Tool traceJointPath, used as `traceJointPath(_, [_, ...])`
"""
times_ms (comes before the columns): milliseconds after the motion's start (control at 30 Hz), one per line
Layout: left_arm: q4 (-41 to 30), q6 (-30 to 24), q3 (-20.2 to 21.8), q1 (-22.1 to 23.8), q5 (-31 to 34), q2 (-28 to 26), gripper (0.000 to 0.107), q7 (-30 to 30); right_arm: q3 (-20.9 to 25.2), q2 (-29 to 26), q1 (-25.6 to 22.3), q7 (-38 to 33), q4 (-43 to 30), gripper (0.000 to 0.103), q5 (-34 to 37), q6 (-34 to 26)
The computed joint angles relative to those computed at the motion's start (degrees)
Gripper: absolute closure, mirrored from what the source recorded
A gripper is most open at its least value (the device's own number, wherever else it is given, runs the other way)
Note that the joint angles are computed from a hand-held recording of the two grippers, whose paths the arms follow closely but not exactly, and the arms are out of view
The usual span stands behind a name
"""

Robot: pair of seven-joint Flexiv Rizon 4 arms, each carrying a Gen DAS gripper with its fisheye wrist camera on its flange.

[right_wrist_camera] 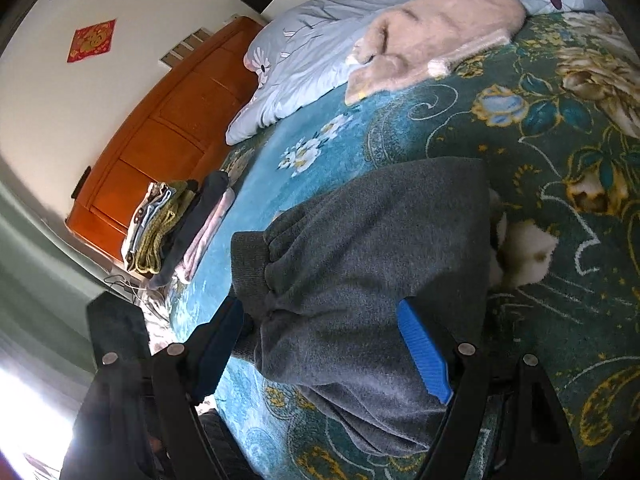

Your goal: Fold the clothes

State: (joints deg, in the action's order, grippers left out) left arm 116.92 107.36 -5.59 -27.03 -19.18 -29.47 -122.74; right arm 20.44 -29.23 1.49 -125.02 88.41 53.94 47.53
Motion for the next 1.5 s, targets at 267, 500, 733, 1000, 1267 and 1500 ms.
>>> traceJointPath(267, [4.5, 6.6, -1.9, 5.6, 3.5, 3.8, 0.087, -1.2, 0.1, 1.3, -1.5, -1.7, -0.1, 0.023, 3.0, -0.8])
traceJointPath(500, [10.3, 9.9, -3.9, 11.1, 5.2, 4.6, 0.087, -6.3, -0.7, 1.2, -1.2, -1.8, -0.6, 0.023, 3.9, -1.6])
traceJointPath(733, [10.5, 7.6, -9.3, 17.8, 10.4, 1.2, 0.086, -11.5, -1.1, 1.2, 1.6, 0.5, 0.2, 0.023, -0.2, 1.0])
traceJointPath(1000, [6.2, 3.8, -4.1, 13.5, 10.1, 3.3, 0.086, -4.5, 1.1, 3.2, 3.9, -7.6, 0.3, 0.023, -1.7, 3.5])
traceJointPath(1267, [8.6, 5.5, -16.7, 27.0, 15.7, -1.7, 0.081, -9.9, -2.1, 0.7, 8.7, 1.0, 4.2, 0.023, -12.2, 8.0])
traceJointPath(1500, [7.7, 4.6, -14.4, 25.2, 18.4, -0.1, 0.080, -10.5, 0.5, -0.8, 4.6, 3.7, 4.5, 0.023, -12.4, 6.8])
